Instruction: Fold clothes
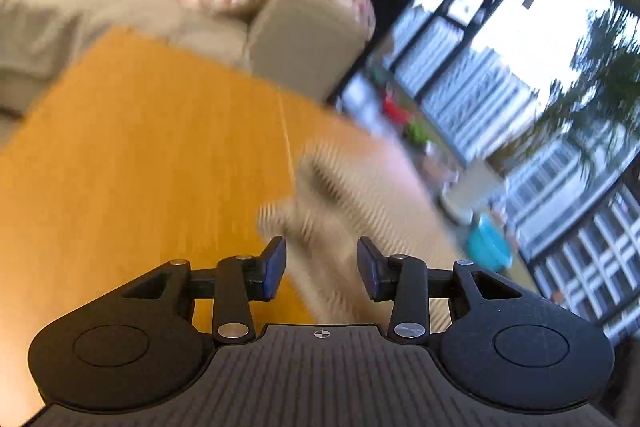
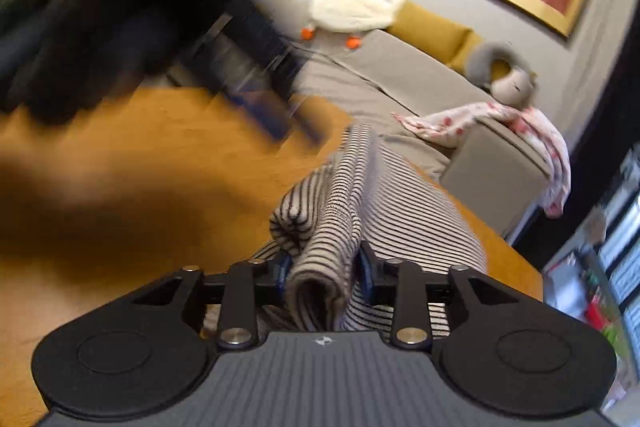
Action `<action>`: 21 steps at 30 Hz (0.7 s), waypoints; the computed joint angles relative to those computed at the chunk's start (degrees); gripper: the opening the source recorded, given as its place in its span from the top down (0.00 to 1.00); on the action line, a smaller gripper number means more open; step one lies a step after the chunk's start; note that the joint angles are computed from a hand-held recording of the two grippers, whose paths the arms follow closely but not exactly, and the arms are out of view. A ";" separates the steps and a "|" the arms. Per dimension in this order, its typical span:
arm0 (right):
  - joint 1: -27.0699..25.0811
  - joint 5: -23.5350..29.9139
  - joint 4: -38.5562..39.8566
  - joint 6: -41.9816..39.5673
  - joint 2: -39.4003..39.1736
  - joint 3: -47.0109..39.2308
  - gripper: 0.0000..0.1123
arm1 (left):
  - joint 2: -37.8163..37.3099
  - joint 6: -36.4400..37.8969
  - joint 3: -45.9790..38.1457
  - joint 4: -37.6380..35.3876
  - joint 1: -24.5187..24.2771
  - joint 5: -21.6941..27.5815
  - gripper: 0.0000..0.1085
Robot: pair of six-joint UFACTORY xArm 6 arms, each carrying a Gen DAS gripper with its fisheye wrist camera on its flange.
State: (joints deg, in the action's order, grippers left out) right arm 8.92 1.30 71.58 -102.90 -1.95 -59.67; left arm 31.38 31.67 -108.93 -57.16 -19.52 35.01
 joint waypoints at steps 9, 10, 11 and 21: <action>-2.23 7.45 -12.60 14.22 -2.24 0.69 0.53 | 8.04 -0.15 -11.43 3.49 -1.86 8.02 0.63; -4.66 13.04 -13.13 17.01 -3.47 0.05 0.51 | 8.06 0.68 -10.88 3.25 -1.78 7.55 0.67; -7.01 17.66 -12.42 19.13 -4.56 -0.68 0.45 | 7.94 1.10 -10.58 2.79 -1.56 7.68 0.70; -22.57 33.38 -8.41 51.53 1.31 -8.53 0.22 | 5.20 6.87 -5.27 -2.90 -0.48 8.79 0.71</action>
